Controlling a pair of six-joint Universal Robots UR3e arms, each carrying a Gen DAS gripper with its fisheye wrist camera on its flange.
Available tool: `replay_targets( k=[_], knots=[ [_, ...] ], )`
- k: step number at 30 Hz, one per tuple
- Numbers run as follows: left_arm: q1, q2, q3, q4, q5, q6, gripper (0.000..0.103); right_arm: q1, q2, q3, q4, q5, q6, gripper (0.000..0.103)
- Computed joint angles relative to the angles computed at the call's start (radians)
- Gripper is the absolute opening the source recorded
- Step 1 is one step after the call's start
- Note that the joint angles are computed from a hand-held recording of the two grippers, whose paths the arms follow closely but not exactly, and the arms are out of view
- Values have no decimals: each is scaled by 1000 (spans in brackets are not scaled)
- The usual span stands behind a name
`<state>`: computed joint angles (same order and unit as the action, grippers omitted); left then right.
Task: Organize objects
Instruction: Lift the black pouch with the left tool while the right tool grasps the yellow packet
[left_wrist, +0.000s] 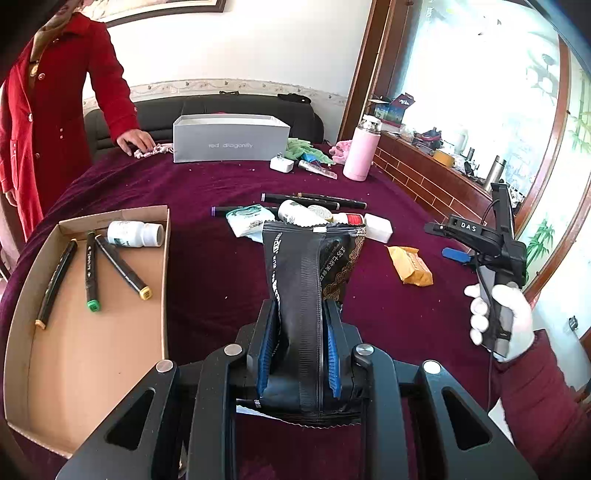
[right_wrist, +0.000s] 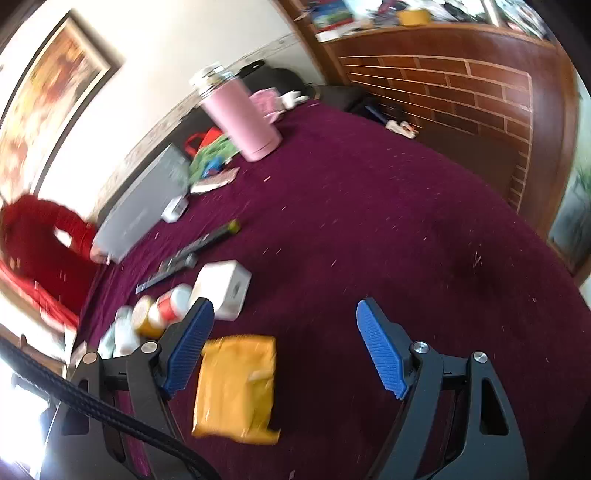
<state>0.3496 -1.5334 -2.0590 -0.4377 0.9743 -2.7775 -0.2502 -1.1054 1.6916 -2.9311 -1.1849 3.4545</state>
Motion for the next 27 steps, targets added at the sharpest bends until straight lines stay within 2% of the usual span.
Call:
replay_targets(
  k=[2, 4, 8, 15, 16, 18, 21, 23, 27],
  knots=[
    [8, -1, -12, 4, -5, 8, 21, 24, -20, -7, 62, -7, -44, 80],
    [14, -3, -22, 7, -12, 3, 21, 69, -22, -47, 146, -51, -87, 80],
    [34, 24, -47, 13, -28, 9, 21, 150, 6, -119, 225, -148, -113, 80],
    [106, 76, -83, -24, -70, 36, 21, 294, 133, -322, 375, -387, -149, 79],
    [116, 79, -86, -29, -74, 38, 21, 302, 138, -324, 375, -402, -153, 75],
    [142, 87, -92, -39, -86, 46, 21, 315, 126, -296, 348, -441, -156, 46],
    [181, 98, -105, -45, -101, 61, 21, 278, 80, -243, 347, -351, -159, 45],
    [215, 111, -116, -55, -118, 73, 21, 274, 54, -217, 345, -340, -161, 44],
    [311, 140, -127, -101, -153, 107, 21, 245, -42, -116, 315, -217, -163, 44]
  ],
)
